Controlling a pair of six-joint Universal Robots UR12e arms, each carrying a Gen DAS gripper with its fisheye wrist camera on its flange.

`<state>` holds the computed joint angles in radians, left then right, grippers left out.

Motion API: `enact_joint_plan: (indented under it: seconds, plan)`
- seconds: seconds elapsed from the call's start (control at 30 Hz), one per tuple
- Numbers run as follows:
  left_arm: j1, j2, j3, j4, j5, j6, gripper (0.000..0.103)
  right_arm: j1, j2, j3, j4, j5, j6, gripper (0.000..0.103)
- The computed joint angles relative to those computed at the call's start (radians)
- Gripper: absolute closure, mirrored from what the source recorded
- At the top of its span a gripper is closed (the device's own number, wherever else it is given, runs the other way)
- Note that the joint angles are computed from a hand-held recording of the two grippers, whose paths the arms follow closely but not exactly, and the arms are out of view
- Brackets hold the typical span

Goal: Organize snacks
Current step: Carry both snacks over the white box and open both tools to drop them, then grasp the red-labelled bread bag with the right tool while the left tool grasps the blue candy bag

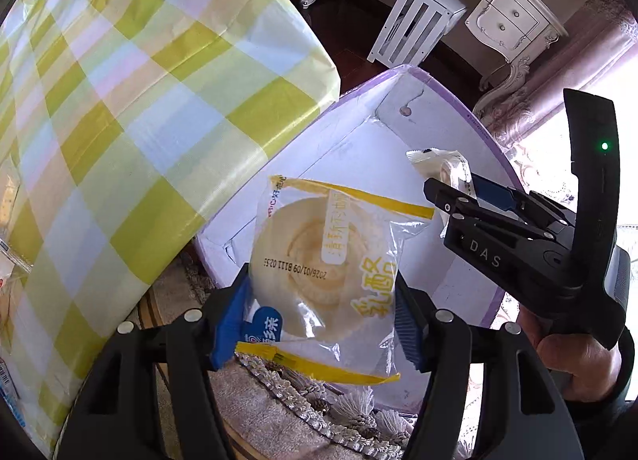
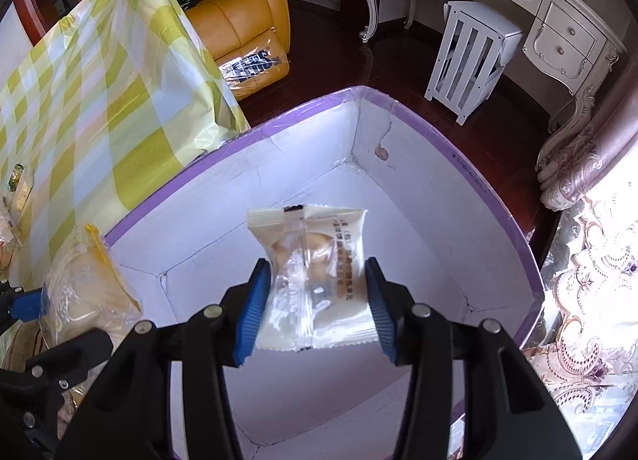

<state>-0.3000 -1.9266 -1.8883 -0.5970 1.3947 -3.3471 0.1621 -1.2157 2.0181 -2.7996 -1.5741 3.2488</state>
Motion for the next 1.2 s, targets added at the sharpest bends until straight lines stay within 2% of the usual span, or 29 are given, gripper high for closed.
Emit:
enact_joint_plan:
  seconds: [0.07,0.1,0.13,0.17,0.2,0.33,0.4,0.43,0.5,0.57,0.67,0.77,0.9,1.0,1.07,1.13,1.2]
  plan:
    - [-0.001,-0.009,0.01,-0.024,-0.008,0.004,0.04,0.0,0.004,0.001,0.003,-0.017,0.006,0.051]
    - [0.001,-0.01,0.011,-0.027,-0.019,0.007,0.036,-0.001,0.005,0.001,0.001,-0.021,0.012,0.045]
    - [0.002,-0.012,0.013,-0.018,-0.026,0.005,0.031,0.0,0.005,0.003,-0.004,-0.029,0.018,0.035]
    - [0.002,-0.01,0.009,-0.003,-0.027,0.001,0.021,0.001,0.007,0.003,-0.009,-0.039,0.021,0.03]
    - [0.004,-0.005,0.003,0.013,-0.031,-0.005,0.016,0.003,0.007,0.002,-0.011,-0.048,0.024,0.026]
    - [0.011,0.011,-0.02,0.062,-0.036,-0.037,0.015,0.012,0.006,0.0,-0.026,-0.095,0.037,0.025]
    - [0.015,0.026,-0.041,0.117,-0.018,-0.065,0.015,0.026,0.007,0.008,-0.086,-0.139,0.019,0.023]
    - [0.017,0.036,-0.056,0.157,-0.003,-0.077,0.015,0.035,0.007,0.013,-0.123,-0.162,-0.002,0.018]
    - [0.02,0.059,-0.086,0.228,0.04,-0.084,0.014,0.044,0.004,0.015,-0.162,-0.173,-0.044,0.016]
    - [0.022,0.085,-0.116,0.292,0.101,-0.087,0.013,0.045,-0.005,0.015,-0.176,-0.147,-0.053,0.016]
    - [0.025,0.129,-0.156,0.343,0.241,-0.102,0.013,0.041,-0.024,0.02,-0.211,-0.079,-0.011,0.016]
    - [0.064,0.179,-0.212,0.4,0.241,-0.141,0.013,0.044,-0.036,0.013,-0.221,-0.002,0.013,0.015]
    - [0.092,0.231,-0.289,0.475,0.343,-0.166,0.014,0.079,-0.039,-0.013,-0.221,0.065,-0.009,0.015]
    - [0.119,0.27,-0.344,0.512,0.393,-0.181,0.014,0.11,-0.037,-0.031,-0.212,0.106,-0.016,0.015]
    - [0.147,0.299,-0.384,0.512,0.403,-0.2,0.015,0.129,-0.033,-0.045,-0.196,0.139,-0.016,0.015]
    - [0.184,0.334,-0.422,0.497,0.384,-0.23,0.023,0.15,-0.026,-0.06,-0.176,0.165,-0.021,0.015]
    - [0.222,0.37,-0.459,0.467,0.37,-0.278,0.025,0.176,-0.018,-0.076,-0.147,0.161,-0.031,0.015]
